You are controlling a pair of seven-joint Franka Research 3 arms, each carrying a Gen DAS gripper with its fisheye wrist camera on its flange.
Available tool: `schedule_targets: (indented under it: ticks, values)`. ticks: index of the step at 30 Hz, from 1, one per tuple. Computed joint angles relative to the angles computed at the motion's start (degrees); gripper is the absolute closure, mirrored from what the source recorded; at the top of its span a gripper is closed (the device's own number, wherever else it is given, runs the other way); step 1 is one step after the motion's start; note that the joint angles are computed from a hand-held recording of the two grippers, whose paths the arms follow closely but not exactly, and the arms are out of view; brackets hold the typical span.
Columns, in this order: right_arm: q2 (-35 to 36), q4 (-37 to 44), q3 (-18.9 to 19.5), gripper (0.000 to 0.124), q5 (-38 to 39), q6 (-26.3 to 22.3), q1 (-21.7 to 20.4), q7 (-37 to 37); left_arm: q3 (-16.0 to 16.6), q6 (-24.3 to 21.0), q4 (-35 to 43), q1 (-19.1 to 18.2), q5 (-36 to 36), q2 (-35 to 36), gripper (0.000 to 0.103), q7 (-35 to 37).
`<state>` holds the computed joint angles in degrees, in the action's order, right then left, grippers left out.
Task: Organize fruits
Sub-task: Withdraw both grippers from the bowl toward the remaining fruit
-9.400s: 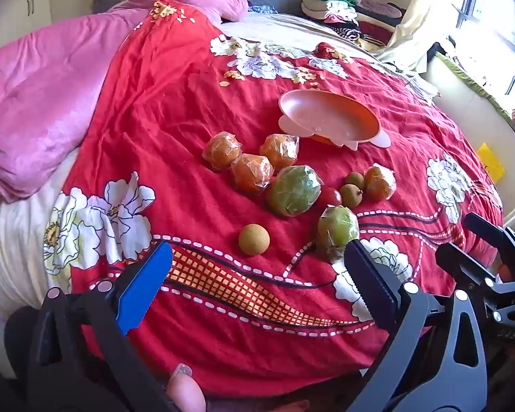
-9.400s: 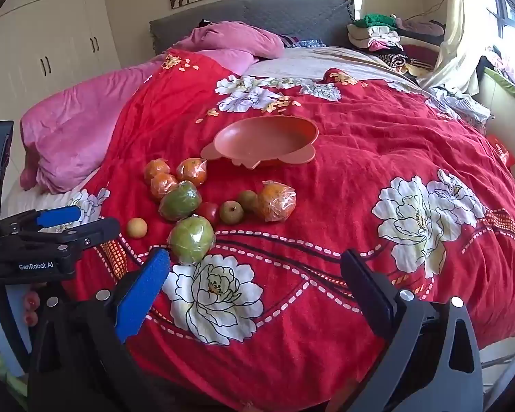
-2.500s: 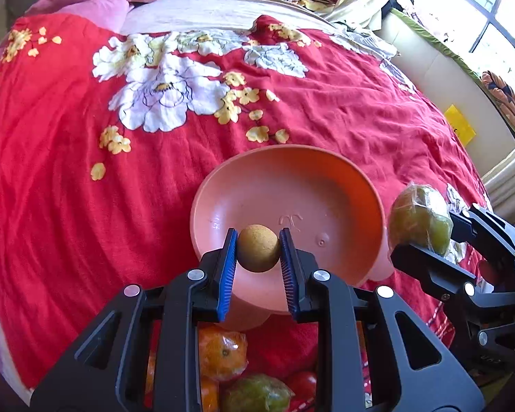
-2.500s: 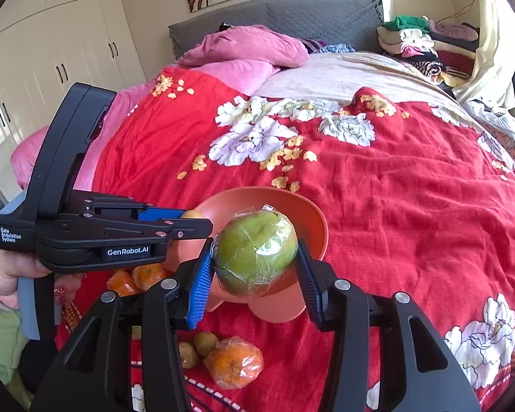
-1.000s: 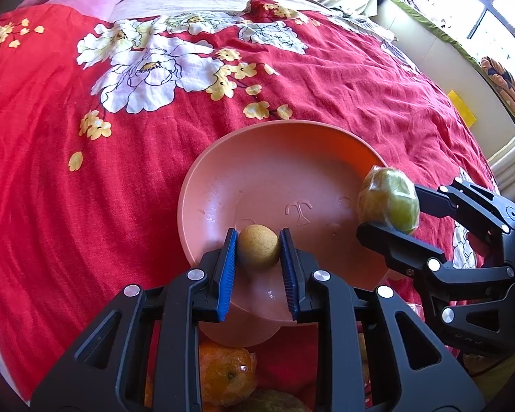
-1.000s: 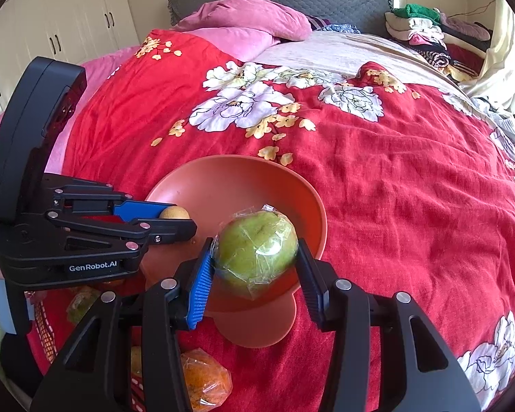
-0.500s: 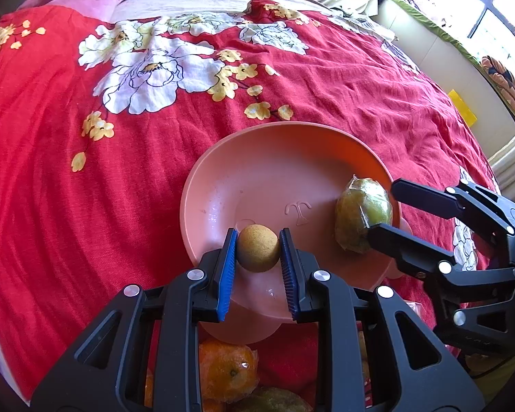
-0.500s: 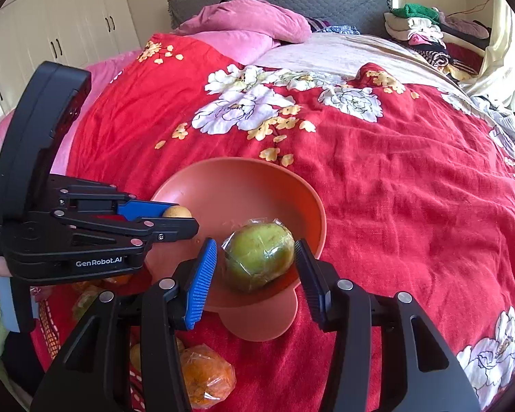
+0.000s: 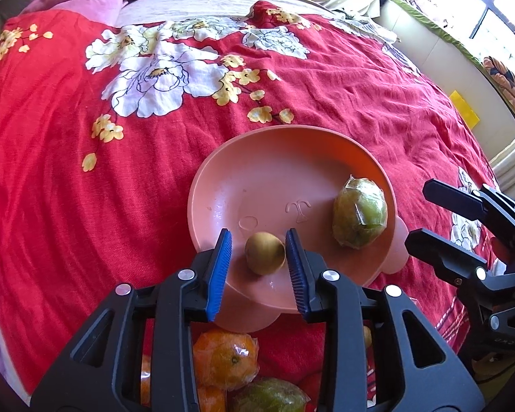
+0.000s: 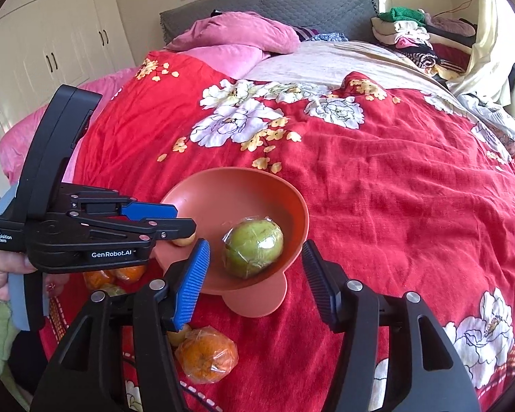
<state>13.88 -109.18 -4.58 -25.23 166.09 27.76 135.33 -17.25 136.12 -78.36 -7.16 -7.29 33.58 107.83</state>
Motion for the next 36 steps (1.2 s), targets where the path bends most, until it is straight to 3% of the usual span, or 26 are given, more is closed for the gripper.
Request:
schedule_targets:
  ticks: [13,36]
  values:
    - [-3.0,-1.8,-0.3,0.058,-7.0,0.4,0.4,7.2,-0.5,5.2,-7.0,1.9,-2.5,-6.6,0.046,0.4]
    - [-7.1,-3.7,3.3,0.037,-18.0,-0.4,-2.4,17.0,0.4,12.2,-18.0,4.5,-10.0,-16.7,0.012,2.2]
